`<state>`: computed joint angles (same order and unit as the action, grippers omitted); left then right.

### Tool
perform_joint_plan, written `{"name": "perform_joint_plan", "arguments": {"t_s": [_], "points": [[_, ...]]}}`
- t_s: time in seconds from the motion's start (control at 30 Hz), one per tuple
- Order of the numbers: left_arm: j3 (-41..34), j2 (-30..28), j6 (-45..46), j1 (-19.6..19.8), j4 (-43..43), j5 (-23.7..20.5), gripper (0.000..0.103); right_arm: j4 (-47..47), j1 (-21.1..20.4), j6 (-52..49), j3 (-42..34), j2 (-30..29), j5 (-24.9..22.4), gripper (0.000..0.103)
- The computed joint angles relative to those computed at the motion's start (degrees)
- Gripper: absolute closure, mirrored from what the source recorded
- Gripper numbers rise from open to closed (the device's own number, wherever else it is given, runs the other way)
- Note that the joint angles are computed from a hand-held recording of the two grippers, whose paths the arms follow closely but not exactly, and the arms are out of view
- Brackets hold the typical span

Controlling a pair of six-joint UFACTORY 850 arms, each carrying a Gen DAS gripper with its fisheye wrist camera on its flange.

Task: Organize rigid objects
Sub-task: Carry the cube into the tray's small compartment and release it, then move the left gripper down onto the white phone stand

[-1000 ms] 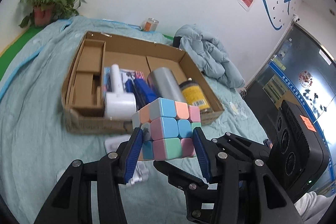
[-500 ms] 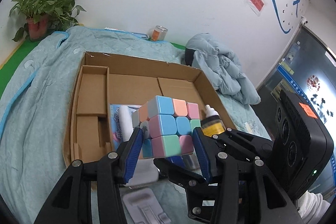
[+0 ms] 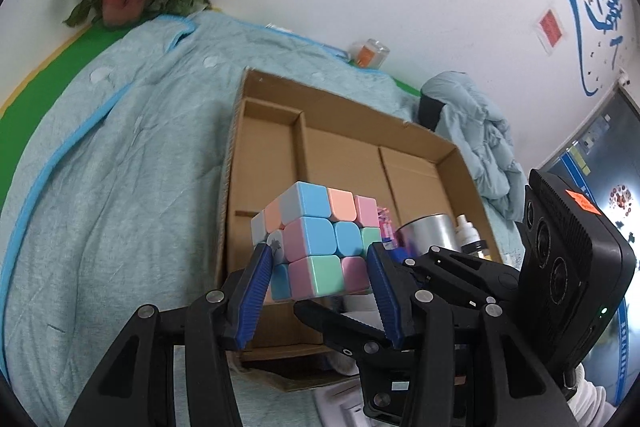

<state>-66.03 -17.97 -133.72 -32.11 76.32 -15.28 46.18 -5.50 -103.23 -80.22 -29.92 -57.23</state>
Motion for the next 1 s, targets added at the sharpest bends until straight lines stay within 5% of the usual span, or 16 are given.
{"name": "perform_joint_plan", "arguments": {"t_s": [0.2,0.3,0.4,0.47,0.53,0.57,0.6,0.63,0.67,0.73,0.77,0.8,0.83,0.87,1.0], "points": [[-0.1,-1.6,2.7,1.1,-3.4,3.1,0.06,-0.7,0.4,1.7,-0.2,-1.0,1.4,0.053],[-0.3,-0.5,2.7,-1.5,-3.7,-3.1,0.059,2.2,-2.0,-1.6,1.7,1.4,0.4,0.04],[-0.5,1.1,0.0,-6.1,-2.2,-13.0,0.032,6.1,-6.5,-4.6,3.7,4.0,-1.7,0.038],[-1.7,1.2,-1.1,-10.0,-2.4,-21.9,0.001,8.0,-10.0,-4.7,4.6,5.0,-3.1,0.037],[-2.4,0.9,-3.5,-13.8,-1.0,-28.6,0.001,9.2,-13.4,-5.2,5.6,5.7,-4.2,0.037],[-2.5,0.7,-4.9,-15.6,0.5,-29.8,0.011,10.1,-14.9,-6.1,6.0,5.8,-4.6,0.042],[-2.8,0.6,-4.6,-16.4,0.6,-29.9,0.029,12.0,-16.6,-8.4,7.1,6.4,-4.5,0.067],[-4.1,-0.2,-1.9,-17.6,-1.0,-29.5,0.072,13.7,-17.7,-10.6,8.4,7.2,-2.9,0.079],[-5.8,-1.1,2.3,-18.2,-4.2,-29.7,0.093,14.5,-18.9,-12.0,9.5,8.1,-1.4,0.086],[-9.5,-3.9,5.1,-21.0,-6.8,-35.3,0.091,13.1,-20.3,-11.1,8.9,7.7,-3.2,0.085],[-10.3,-4.6,4.4,-22.1,-6.1,-36.9,0.075,12.1,-21.1,-10.9,8.9,7.9,-3.5,0.074],[-11.1,-5.2,4.0,-23.0,-5.7,-37.8,0.057,12.4,-21.9,-11.4,9.4,8.4,-3.0,0.045],[-12.6,-6.1,4.1,-24.0,-7.1,-39.2,0.004,13.5,-23.0,-11.9,9.7,8.5,-3.6,0.029],[-13.4,-6.7,2.9,-24.9,-7.2,-41.1,0.003,14.2,-24.4,-11.9,9.3,8.1,-5.8,0.015],[-14.0,-7.7,-0.9,-26.6,-5.9,-40.8,0.001,13.6,-27.5,-12.0,9.3,7.8,-8.7,0.015]]}}
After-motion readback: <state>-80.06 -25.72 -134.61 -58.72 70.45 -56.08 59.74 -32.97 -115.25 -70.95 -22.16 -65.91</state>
